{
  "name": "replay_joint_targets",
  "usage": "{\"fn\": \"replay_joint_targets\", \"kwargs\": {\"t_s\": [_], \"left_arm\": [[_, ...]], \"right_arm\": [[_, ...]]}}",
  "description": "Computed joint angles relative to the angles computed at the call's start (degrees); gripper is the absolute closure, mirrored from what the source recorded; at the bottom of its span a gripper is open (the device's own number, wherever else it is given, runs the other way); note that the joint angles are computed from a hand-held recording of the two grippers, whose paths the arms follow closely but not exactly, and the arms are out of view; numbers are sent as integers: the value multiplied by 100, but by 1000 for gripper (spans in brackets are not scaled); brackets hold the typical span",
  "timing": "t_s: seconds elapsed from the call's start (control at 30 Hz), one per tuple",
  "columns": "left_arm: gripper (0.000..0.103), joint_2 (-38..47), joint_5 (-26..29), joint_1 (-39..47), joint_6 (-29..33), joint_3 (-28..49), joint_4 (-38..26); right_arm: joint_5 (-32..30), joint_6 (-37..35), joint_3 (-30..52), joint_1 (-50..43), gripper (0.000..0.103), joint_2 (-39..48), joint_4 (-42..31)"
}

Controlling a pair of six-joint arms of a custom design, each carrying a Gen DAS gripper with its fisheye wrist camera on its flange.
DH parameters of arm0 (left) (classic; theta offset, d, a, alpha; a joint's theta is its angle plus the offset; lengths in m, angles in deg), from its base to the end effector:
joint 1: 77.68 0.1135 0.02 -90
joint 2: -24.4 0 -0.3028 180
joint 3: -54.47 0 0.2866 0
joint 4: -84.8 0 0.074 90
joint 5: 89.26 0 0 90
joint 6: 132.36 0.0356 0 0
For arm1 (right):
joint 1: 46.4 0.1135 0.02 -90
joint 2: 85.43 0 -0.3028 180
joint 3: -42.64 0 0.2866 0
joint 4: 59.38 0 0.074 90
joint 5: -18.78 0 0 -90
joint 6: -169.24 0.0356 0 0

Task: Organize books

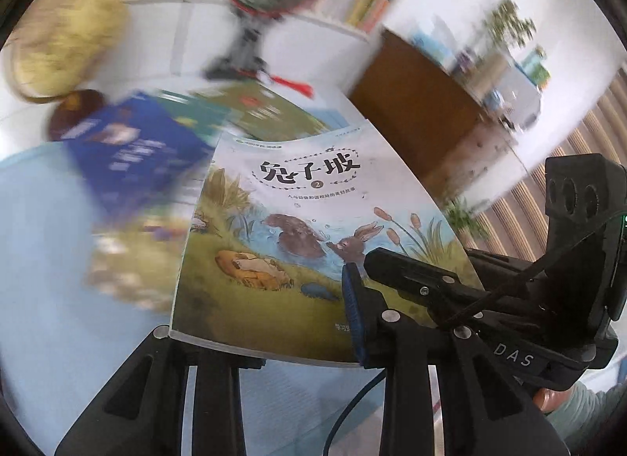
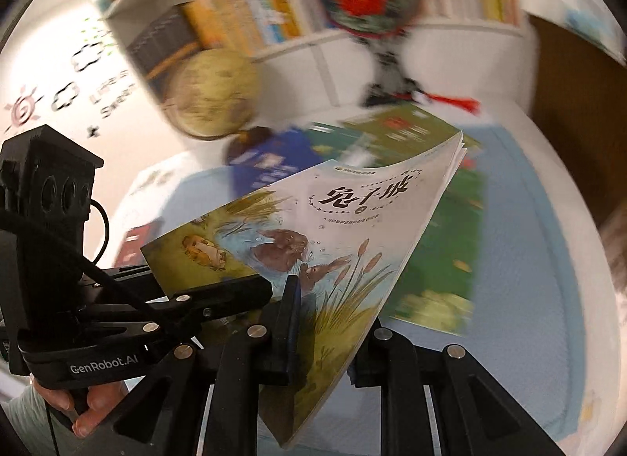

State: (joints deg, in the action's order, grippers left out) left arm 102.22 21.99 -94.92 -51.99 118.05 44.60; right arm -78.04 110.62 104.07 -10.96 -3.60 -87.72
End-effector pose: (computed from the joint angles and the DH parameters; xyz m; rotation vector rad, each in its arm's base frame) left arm 0.2791 -0.1001 0.2518 0.3219 2.5309 -0.6544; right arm 0.2564 0.1877 0.2311 -0.1461 2.5231 0.6495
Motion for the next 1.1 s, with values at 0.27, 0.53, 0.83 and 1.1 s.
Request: {"fn": "replay_joint_targets", "kwargs": {"t_s": [0.27, 0.53, 0.83, 1.1], "left_arm": [[77, -735, 685, 3117, 1725, -235, -1164], [77, 97, 1072, 5803, 3554, 189, -1667], [73, 1730, 1262, 6972, 4342, 892, -1805], [64, 2606, 868, 7465, 4544, 1412, -2107]], "right_arm": [[3, 342, 2150, 1419, 85, 1901, 271], [-434, 770, 4997, 2247, 82, 4217, -36], [-835, 1197, 8142, 2532, 82, 6450, -1170], [-1014, 1557, 10278, 2566, 82, 7779, -2254]]}}
